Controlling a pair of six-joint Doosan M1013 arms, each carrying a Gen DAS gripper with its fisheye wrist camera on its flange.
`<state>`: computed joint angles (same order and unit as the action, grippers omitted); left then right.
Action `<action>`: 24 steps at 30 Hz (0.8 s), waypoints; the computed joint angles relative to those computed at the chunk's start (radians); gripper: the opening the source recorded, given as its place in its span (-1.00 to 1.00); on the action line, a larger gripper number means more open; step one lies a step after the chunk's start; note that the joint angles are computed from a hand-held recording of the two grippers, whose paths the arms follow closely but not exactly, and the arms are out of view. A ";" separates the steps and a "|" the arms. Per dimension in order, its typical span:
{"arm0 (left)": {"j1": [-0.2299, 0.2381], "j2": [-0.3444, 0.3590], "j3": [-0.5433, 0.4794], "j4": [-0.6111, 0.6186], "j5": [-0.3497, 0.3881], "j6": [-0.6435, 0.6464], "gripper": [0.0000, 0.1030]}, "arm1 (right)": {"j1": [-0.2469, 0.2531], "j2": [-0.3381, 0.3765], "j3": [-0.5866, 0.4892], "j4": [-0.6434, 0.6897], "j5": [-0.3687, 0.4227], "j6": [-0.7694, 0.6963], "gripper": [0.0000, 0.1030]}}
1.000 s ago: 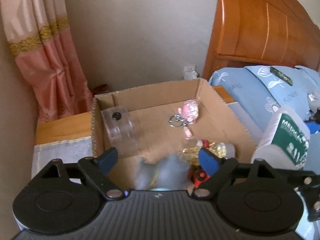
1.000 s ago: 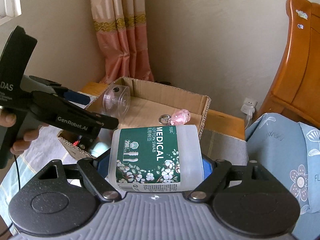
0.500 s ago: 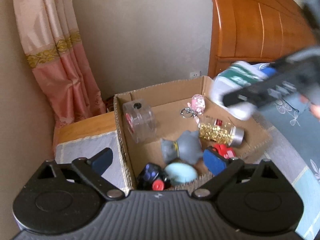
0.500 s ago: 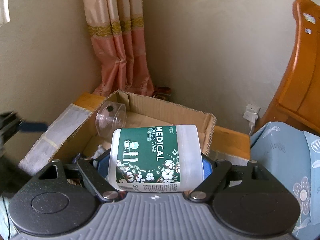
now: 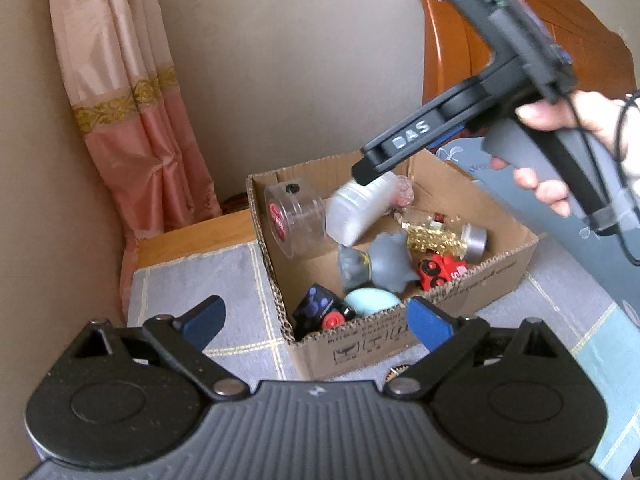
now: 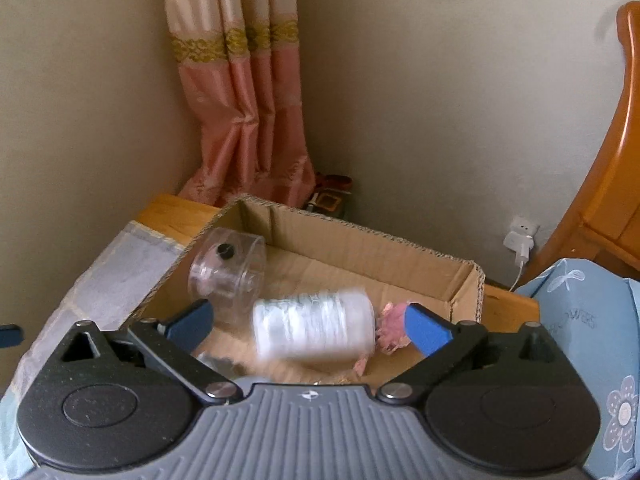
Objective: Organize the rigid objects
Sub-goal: 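Carry both items over the cardboard box and open both tools to drop them, then move the left tool to the correction tape while the right tool approaches the clear jar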
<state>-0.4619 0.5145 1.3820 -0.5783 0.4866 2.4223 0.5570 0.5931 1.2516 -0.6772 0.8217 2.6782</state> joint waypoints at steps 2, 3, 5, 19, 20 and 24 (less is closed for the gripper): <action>-0.001 -0.002 0.007 0.013 -0.005 -0.010 0.89 | 0.011 -0.017 0.023 -0.019 -0.003 0.027 1.00; -0.001 -0.004 0.012 0.019 -0.005 -0.016 0.89 | 0.017 -0.027 0.036 -0.026 -0.004 0.041 1.00; -0.001 -0.010 0.024 0.011 -0.006 -0.017 0.89 | 0.028 -0.043 0.058 -0.032 -0.011 0.057 1.00; -0.035 -0.072 0.152 0.319 -0.132 -0.417 0.89 | 0.129 -0.105 0.209 -0.136 -0.051 0.236 1.00; -0.038 -0.073 0.158 0.348 -0.137 -0.452 0.89 | 0.134 -0.105 0.217 -0.113 -0.065 0.222 1.00; -0.040 -0.073 0.176 0.439 -0.137 -0.569 0.89 | 0.149 -0.095 0.226 -0.029 -0.085 0.160 1.00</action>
<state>-0.5016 0.4416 1.5582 -0.1393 0.3498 1.8533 0.7062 0.4984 1.4780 -0.7063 0.7362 2.8386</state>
